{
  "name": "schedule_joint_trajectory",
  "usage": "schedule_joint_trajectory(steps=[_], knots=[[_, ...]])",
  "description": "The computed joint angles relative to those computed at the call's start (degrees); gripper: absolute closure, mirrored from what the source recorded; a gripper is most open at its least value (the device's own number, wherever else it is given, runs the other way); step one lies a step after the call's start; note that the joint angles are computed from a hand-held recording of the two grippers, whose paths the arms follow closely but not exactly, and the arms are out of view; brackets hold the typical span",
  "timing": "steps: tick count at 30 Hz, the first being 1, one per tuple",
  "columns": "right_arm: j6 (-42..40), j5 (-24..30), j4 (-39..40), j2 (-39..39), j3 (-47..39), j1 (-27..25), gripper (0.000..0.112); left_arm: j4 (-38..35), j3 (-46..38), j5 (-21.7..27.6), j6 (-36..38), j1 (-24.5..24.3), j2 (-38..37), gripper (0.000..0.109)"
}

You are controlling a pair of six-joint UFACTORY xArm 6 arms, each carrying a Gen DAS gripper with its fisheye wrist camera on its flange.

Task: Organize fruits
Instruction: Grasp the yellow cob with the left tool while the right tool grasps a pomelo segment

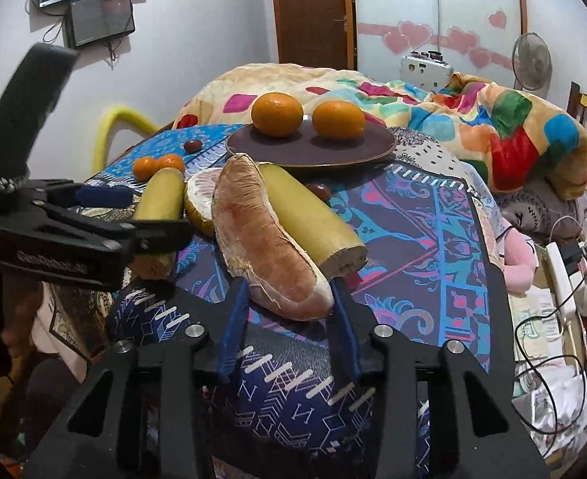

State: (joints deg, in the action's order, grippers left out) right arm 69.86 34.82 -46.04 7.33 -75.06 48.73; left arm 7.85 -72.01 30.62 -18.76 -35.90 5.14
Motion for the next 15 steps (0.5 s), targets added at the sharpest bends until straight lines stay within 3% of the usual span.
schedule_joint_trajectory(steps=[4,10,15], knots=[[-0.5,-0.8,0.3,-0.6,0.8,0.0,0.085,-1.5,2.7,-1.5,2.8,0.3,-1.9,0.012],[-2.0,-6.5,5.8,-1.6,3.3,-1.2,0.089,-13.0,5.1,0.2,14.1,1.2,-5.3,0.04],[-3.5,-2.9,5.5,0.4,0.0,-0.2,0.086,-11.3,6.6,1.4,15.5,1.7,-7.7,0.046]])
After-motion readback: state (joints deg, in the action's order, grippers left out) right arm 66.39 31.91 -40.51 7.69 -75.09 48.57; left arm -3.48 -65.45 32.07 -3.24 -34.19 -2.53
